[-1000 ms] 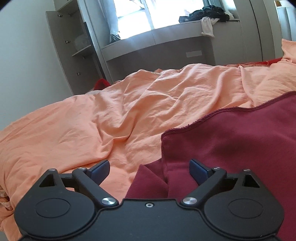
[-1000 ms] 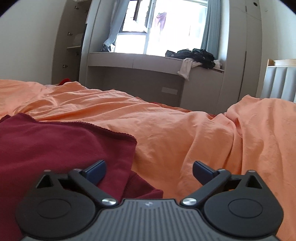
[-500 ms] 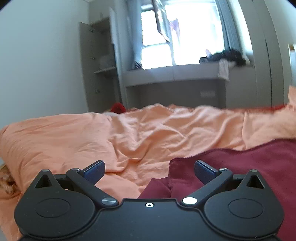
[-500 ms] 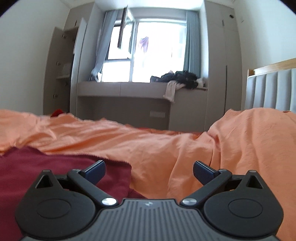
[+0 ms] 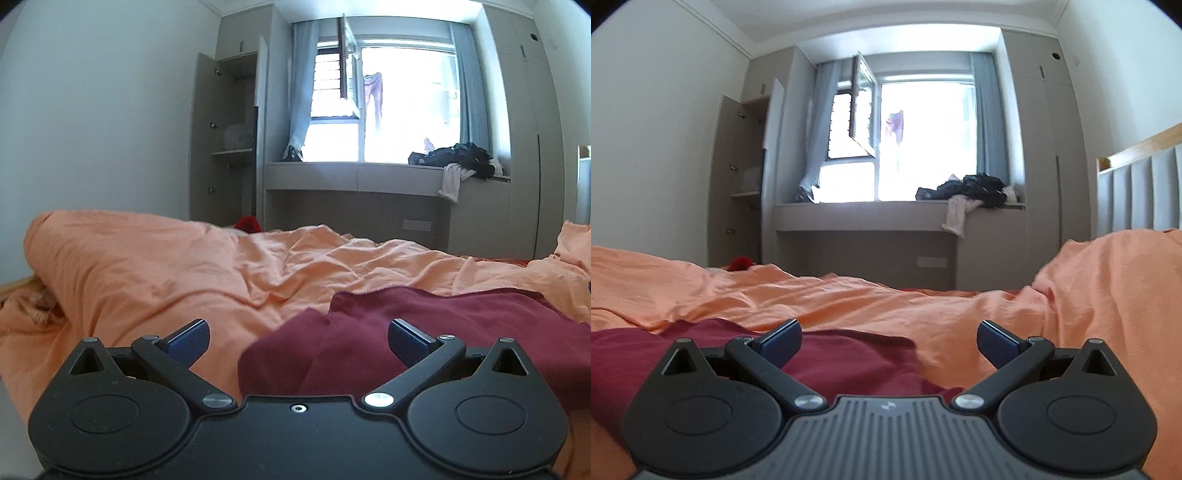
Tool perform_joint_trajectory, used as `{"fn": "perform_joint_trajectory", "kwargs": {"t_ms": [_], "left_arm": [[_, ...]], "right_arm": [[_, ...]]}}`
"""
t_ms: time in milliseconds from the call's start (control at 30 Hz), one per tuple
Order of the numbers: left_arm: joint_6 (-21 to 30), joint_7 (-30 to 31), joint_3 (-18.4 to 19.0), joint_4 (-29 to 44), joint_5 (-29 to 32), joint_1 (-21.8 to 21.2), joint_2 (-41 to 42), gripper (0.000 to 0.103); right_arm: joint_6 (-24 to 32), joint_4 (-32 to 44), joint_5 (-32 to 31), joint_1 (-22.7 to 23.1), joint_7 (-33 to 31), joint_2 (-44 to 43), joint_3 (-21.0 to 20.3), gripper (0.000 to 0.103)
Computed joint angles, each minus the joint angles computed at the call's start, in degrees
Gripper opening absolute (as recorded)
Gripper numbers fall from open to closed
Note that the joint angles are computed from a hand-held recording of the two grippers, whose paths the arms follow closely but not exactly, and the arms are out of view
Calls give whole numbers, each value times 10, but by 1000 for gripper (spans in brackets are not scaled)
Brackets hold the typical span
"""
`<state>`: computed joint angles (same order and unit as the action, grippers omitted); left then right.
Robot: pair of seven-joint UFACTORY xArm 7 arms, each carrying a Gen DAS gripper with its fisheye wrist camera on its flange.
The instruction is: Fold small clothes
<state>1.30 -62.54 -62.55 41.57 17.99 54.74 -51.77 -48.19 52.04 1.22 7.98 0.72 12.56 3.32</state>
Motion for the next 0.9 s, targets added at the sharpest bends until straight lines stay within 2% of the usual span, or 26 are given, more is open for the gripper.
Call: {"fn": "perform_joint_trajectory", "kwargs": {"t_ms": [133, 267, 433, 533, 667, 767, 900], "left_arm": [[38, -17, 19, -22, -12, -58, 13, 103], [55, -33, 34, -33, -5, -99, 49, 102], [83, -54, 32, -26, 26, -110, 76, 103], [83, -66, 47, -26, 38, -127, 103, 103], [91, -82, 63, -17, 54, -145, 145, 102], [94, -98, 68, -12, 71, -155, 161, 102], [101, -120, 70, -6, 98, -158, 175, 102]], "right_arm": [[-20, -15, -9, 6, -2, -5, 5, 103], [-9, -20, -33, 8, 10, -4, 11, 103], [6, -19, -36, 23, -9, 1, 15, 103], [4, -17, -26, 32, -20, 5, 18, 103], [20, 6, 2, 47, -30, 15, 20, 103], [29, 23, 39, 69, -67, 25, 18, 103], [35, 29, 29, 74, -74, 31, 22, 103]]}}
